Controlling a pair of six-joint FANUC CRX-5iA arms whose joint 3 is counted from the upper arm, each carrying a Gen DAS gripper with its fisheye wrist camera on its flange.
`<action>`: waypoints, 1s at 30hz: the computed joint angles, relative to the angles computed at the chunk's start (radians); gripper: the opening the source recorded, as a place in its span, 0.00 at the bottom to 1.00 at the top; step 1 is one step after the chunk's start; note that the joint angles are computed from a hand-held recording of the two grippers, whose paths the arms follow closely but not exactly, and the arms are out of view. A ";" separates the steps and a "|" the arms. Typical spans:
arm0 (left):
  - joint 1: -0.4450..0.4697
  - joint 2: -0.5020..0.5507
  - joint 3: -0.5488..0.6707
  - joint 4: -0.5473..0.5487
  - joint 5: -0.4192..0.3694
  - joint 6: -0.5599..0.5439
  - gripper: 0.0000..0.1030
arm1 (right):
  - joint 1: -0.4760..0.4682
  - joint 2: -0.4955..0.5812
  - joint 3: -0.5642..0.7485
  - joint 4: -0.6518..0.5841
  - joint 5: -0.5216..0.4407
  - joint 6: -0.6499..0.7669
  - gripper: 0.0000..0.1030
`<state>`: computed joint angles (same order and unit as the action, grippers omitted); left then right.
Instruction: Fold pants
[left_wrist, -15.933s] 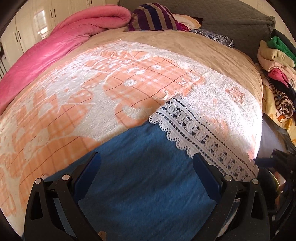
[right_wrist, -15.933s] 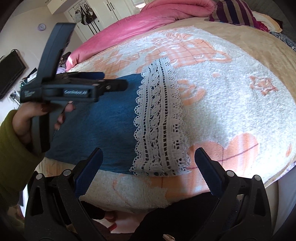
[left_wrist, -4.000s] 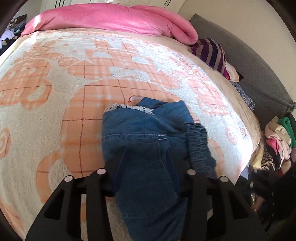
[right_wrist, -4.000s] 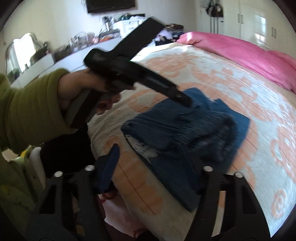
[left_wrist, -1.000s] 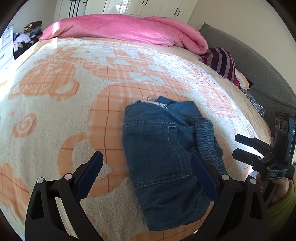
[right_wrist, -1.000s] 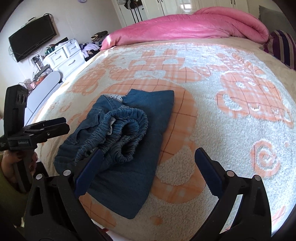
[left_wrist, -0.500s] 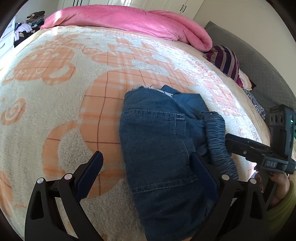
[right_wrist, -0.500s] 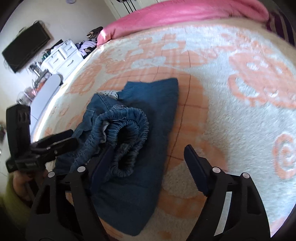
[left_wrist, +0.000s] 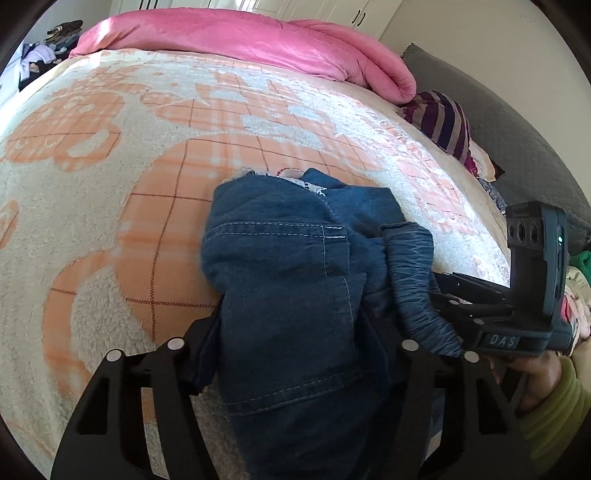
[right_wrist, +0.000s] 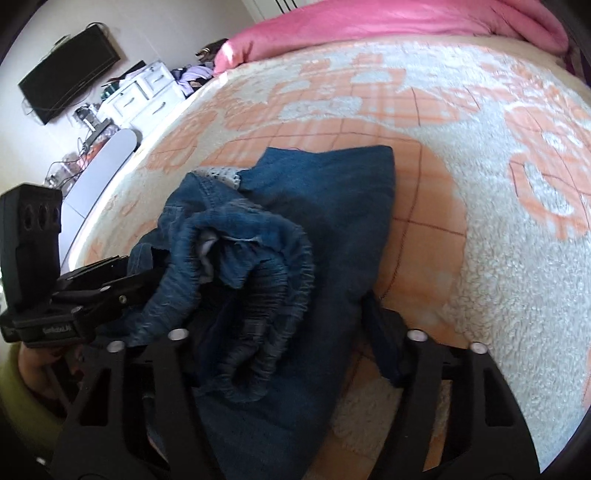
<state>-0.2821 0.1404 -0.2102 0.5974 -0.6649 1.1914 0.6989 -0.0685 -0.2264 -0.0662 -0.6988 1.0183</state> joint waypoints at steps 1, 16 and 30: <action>-0.002 -0.004 -0.002 -0.005 0.004 -0.004 0.56 | -0.001 -0.006 -0.005 -0.016 0.014 0.012 0.40; 0.008 -0.047 0.010 0.051 0.047 -0.070 0.40 | 0.056 -0.019 0.021 0.167 0.078 -0.026 0.17; 0.033 0.052 0.147 -0.039 0.080 0.021 0.40 | -0.012 0.172 0.236 0.124 0.026 0.118 0.17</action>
